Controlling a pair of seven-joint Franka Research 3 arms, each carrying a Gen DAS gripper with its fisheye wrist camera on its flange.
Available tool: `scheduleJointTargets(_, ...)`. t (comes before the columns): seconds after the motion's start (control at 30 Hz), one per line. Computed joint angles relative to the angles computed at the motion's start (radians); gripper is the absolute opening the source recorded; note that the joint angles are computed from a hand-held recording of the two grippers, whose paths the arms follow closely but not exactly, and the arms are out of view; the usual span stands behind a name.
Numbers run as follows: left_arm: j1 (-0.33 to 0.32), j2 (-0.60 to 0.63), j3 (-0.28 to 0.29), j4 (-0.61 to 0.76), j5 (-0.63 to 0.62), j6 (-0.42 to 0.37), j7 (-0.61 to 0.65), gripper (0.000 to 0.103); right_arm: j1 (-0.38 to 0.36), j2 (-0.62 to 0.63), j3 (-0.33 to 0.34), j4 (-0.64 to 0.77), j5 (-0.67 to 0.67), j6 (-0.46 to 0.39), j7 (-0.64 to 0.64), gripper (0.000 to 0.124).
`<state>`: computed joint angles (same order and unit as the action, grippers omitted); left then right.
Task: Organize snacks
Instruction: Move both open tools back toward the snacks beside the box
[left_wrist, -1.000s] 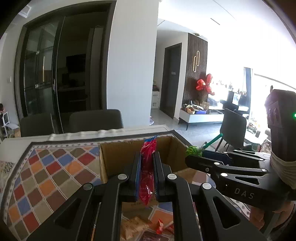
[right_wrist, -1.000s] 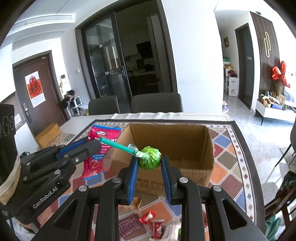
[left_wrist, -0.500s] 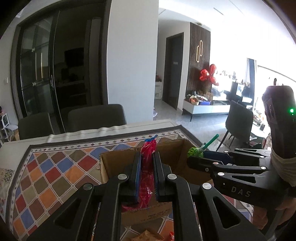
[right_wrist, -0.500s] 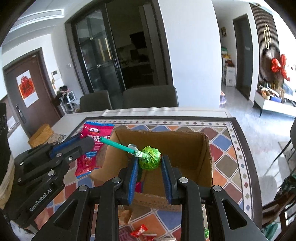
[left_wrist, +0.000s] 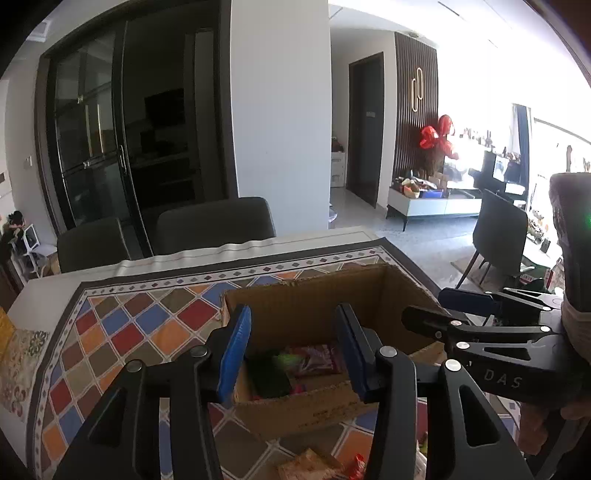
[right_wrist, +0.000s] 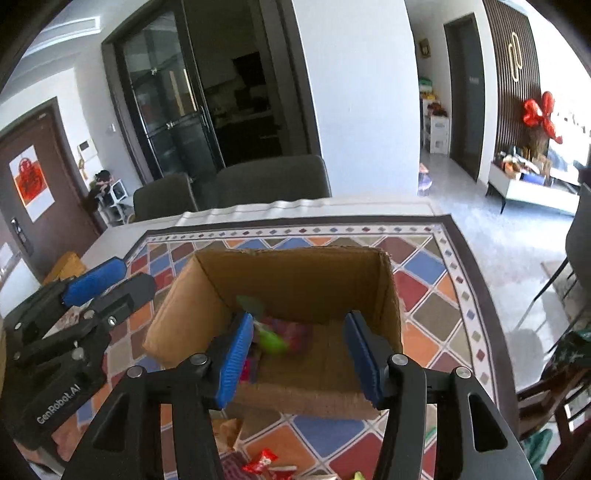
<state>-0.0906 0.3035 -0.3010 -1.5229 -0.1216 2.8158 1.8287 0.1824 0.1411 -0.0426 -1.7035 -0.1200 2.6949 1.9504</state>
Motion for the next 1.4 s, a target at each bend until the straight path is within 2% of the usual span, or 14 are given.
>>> scheduleJointTargets(0.1, 0.004, -0.049, 0.001, -0.066, -0.006, 0.022, -0.007, 0.049, 0.008, -0.047, 0.002, -0.055, -0.030, 0.027, 0.015, 0.053)
scheduleJointTargets(0.23, 0.026, -0.123, -0.024, -0.165, -0.093, 0.048, 0.068, 0.050, 0.001, -0.110, 0.018, -0.131, -0.065, 0.061, 0.024, 0.053)
scheduleJointTargets(0.33, 0.012, -0.160, -0.012, -0.211, -0.125, 0.061, 0.097, 0.051, -0.010, -0.153, 0.034, -0.186, -0.080, 0.083, 0.029, 0.053)
scheduleJointTargets(0.43, 0.004, -0.201, -0.013, -0.262, -0.213, 0.066, 0.170, 0.052, -0.026, -0.197, 0.052, -0.242, -0.094, 0.101, 0.042, 0.053)
scheduleJointTargets(0.73, -0.077, -0.286, 0.040, -0.386, -0.334, 0.085, 0.279, 0.054, -0.078, -0.306, 0.099, -0.392, -0.086, 0.128, 0.045, 0.053)
scheduleJointTargets(0.83, -0.104, -0.307, 0.057, -0.423, -0.369, 0.065, 0.305, 0.054, -0.089, -0.336, 0.109, -0.437, -0.066, 0.126, 0.030, 0.053)
scheduleJointTargets(1.13, -0.148, -0.323, 0.082, -0.488, -0.362, 0.015, 0.287, 0.054, -0.136, -0.411, 0.149, -0.557, -0.053, 0.107, 0.044, 0.053)
scheduleJointTargets(1.4, -0.155, -0.318, 0.085, -0.520, -0.331, -0.040, 0.251, 0.054, -0.130, -0.430, 0.143, -0.619, 0.002, 0.067, 0.024, 0.053)
